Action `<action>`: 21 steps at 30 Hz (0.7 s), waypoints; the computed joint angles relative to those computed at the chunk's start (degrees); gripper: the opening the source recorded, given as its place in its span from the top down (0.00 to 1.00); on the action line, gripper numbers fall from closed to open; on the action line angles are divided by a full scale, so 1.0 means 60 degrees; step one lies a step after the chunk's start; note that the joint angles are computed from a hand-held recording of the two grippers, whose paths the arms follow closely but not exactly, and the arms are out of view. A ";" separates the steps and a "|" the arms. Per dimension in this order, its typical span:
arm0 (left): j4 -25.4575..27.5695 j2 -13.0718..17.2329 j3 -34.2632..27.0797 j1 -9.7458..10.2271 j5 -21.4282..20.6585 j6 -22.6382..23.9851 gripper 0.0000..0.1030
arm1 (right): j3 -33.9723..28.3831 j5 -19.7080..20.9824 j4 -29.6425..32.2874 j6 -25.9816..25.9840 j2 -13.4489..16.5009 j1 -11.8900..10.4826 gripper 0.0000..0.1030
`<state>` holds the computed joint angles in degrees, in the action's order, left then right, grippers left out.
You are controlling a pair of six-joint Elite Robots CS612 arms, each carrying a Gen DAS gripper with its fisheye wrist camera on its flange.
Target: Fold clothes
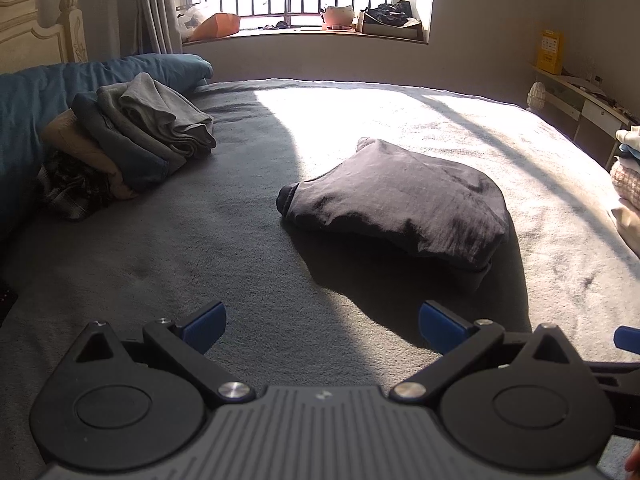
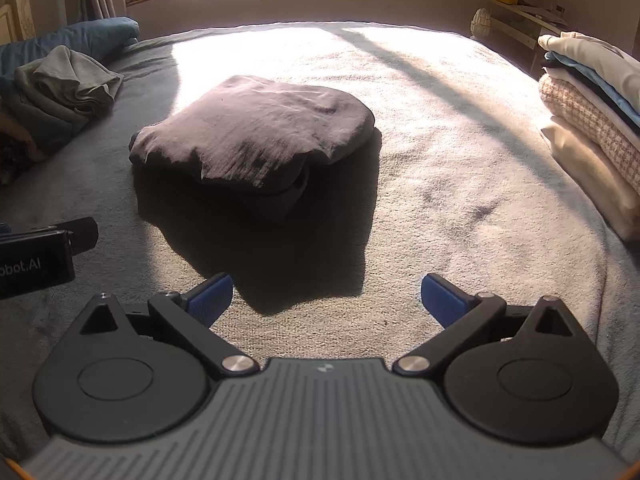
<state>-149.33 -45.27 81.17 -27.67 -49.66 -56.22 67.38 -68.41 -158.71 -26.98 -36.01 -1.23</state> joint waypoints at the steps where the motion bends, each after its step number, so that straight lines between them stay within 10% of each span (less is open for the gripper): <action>1: 0.0033 0.0005 -0.0012 -0.0003 0.0013 -0.0023 0.00 | 0.0005 -0.0001 -0.0009 0.0010 -0.0003 0.0000 0.02; 21: 0.0143 -0.0010 -0.0001 -0.0002 -0.0018 -0.0151 0.00 | -0.0021 -0.0054 0.0105 0.0056 -0.0002 0.0011 0.01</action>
